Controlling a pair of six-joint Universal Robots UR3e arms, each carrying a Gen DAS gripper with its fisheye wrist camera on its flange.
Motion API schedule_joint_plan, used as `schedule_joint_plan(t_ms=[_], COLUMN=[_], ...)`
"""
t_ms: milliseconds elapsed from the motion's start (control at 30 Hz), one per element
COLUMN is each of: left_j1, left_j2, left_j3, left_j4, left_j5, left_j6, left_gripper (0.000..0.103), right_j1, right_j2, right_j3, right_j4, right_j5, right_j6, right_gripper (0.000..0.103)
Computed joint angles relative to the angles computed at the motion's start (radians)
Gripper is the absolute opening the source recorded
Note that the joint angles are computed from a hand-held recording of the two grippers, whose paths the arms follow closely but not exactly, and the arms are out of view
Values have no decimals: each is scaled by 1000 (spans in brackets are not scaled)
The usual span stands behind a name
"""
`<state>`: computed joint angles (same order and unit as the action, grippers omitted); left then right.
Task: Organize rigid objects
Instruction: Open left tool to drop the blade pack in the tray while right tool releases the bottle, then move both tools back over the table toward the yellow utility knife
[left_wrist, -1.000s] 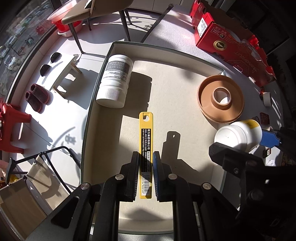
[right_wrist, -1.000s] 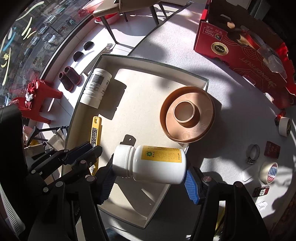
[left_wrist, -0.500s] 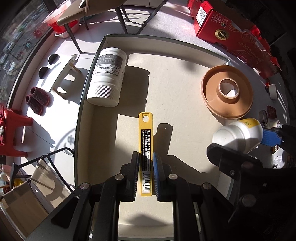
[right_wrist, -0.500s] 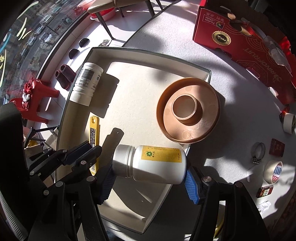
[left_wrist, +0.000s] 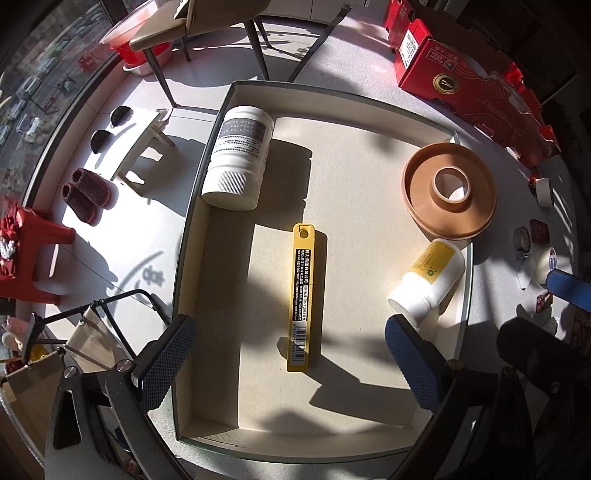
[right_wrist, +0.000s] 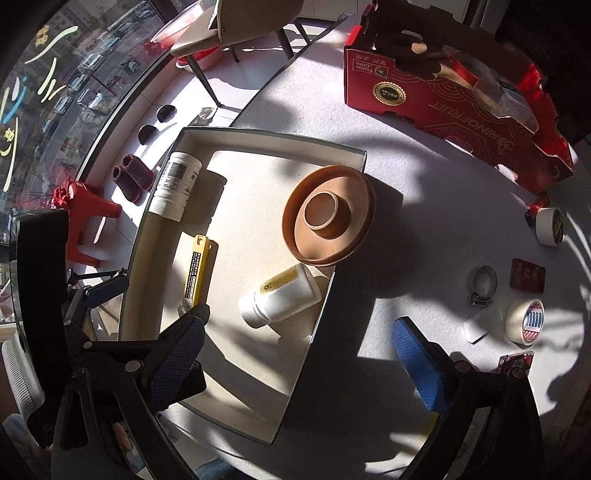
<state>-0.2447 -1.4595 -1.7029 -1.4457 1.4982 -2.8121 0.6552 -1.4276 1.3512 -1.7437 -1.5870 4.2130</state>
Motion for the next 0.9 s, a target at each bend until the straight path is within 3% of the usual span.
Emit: schedule_joint_plan(t_ms=[200, 400, 567, 800, 900], left_j1=[-97, -377, -610, -787, -840], left_j2=[43, -19, -165, -398, -465], left_j3=[45, 152, 228, 327, 352], left_j4=[-122, -209, -153, -42, -13], left_j5=[-49, -109, -83, -9, 39], left_j6=[35, 7, -148, -443, -507], left_gripper=[103, 103, 103, 103, 103], right_j1=[99, 229, 412, 642, 716], right_j2=[-288, -604, -707, -658, -647], right_j3=[320, 611, 695, 676, 684], right_j4=[-5, 63, 63, 42, 30], right_j5=[10, 43, 8, -28, -26], right_j6=[304, 747, 1081, 1281, 1367], right_gripper=[102, 102, 102, 102, 102])
